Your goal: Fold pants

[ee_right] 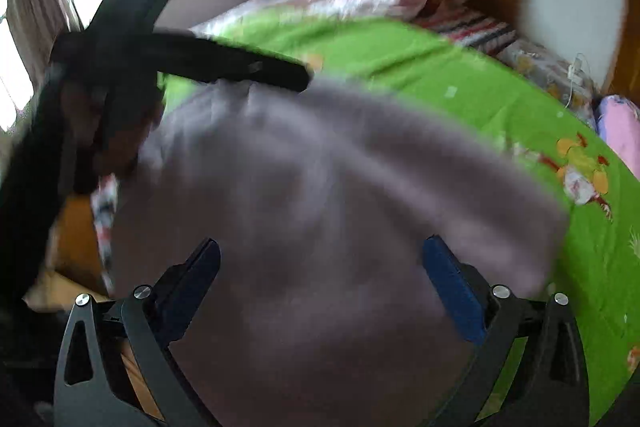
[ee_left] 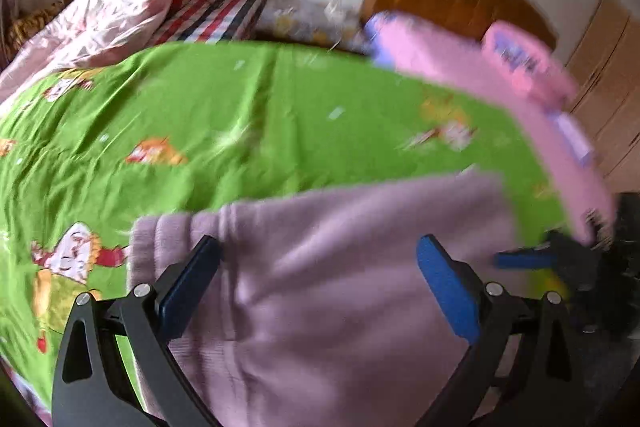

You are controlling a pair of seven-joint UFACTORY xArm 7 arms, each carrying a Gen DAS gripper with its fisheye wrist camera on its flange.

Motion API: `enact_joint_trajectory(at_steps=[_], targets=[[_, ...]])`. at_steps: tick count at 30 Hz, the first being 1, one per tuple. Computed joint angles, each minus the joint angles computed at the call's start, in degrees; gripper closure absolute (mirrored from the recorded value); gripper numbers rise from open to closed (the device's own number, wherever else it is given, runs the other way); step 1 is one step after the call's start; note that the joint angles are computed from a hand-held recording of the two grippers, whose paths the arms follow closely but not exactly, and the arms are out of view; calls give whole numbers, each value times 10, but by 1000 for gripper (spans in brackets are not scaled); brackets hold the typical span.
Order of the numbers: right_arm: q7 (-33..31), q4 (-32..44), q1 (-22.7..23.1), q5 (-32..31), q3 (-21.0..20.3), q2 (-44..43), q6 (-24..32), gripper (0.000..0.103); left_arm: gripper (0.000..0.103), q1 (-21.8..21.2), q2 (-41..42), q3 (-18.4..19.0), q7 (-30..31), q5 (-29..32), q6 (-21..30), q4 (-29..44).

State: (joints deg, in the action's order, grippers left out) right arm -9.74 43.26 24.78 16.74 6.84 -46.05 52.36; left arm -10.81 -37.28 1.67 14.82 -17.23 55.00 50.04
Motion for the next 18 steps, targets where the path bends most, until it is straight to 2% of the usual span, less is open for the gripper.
enact_joint_trajectory(at_steps=[3,6,7,9,11,12,15,18], targets=[[-34,-29,9,-14,-1,-24,-23,4,4,-9,-19,20,30,-23,-39,-41],[-64,-79,26,12,-36,-67,-47,4,4,-2,-19,7,22,-12,-52,-44],[-61,-82,23,14,-35,-73,-46,5,4,0,-21,3,18,-9,-59,-47],[-20,-77,-6,-2,-3,-88,-31,5,4,6,-34,-8,5,2,-78,-59],[33,-65,-34,-30,34,-106,-6,5,4,45,-84,-47,-47,50,-102,-84],[52,-60,-36,-39,48,-121,4,4,4,47,-120,-49,-61,61,-104,-95],[67,-71,7,-30,62,-160,-11,4,2,7,-214,-6,-55,41,-77,-122],[68,-77,51,-11,59,-162,-12,4,2,30,-251,-27,-53,93,-19,-142]])
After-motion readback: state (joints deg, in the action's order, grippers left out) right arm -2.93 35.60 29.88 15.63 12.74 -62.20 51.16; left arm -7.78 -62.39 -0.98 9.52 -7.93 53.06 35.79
